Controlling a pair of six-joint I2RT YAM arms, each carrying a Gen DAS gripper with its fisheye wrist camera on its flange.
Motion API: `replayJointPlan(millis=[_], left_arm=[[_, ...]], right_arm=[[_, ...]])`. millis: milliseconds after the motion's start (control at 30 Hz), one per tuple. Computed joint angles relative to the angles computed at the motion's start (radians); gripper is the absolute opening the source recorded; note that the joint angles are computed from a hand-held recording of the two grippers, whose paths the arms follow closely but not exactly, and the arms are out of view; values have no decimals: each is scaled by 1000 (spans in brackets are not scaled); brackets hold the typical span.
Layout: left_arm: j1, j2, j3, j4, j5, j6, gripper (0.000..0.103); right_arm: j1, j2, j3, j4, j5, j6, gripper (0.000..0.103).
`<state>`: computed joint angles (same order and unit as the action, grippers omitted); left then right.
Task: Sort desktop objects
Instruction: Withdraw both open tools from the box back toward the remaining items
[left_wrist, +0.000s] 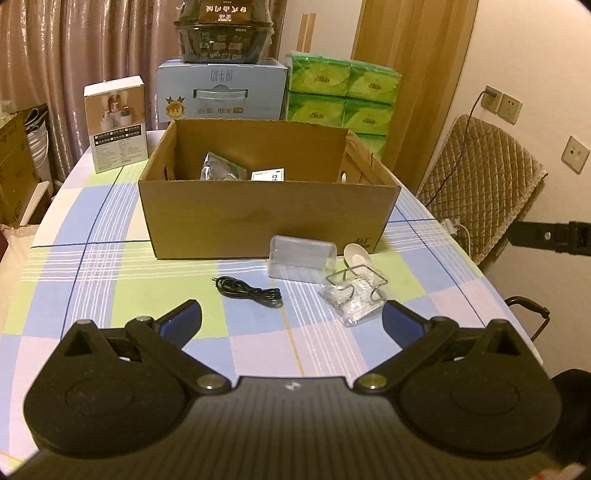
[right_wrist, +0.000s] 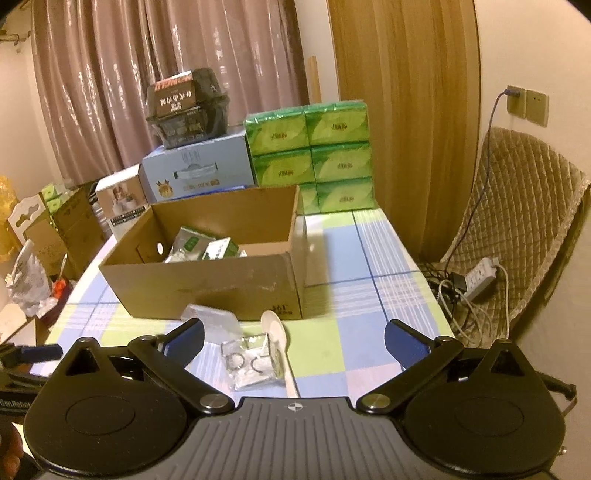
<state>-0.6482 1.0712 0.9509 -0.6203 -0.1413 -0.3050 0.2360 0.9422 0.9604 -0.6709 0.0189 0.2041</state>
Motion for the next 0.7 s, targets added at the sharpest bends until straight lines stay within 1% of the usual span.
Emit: replayJointPlan(millis=[233, 367, 500, 700], left_arm=[[1, 34, 4, 7, -12, 10, 102], [-2, 61, -2, 19, -6, 19, 102], [8, 93, -31, 82, 19, 41, 102], [12, 179, -55, 182, 77, 69, 102]], right_arm=[[-47, 10, -50, 47, -61, -7, 101], [-62, 21, -83, 76, -77, 2, 101], [-68, 55, -114, 107, -71, -4, 101], [-67, 98, -150, 154, -39, -3, 101]])
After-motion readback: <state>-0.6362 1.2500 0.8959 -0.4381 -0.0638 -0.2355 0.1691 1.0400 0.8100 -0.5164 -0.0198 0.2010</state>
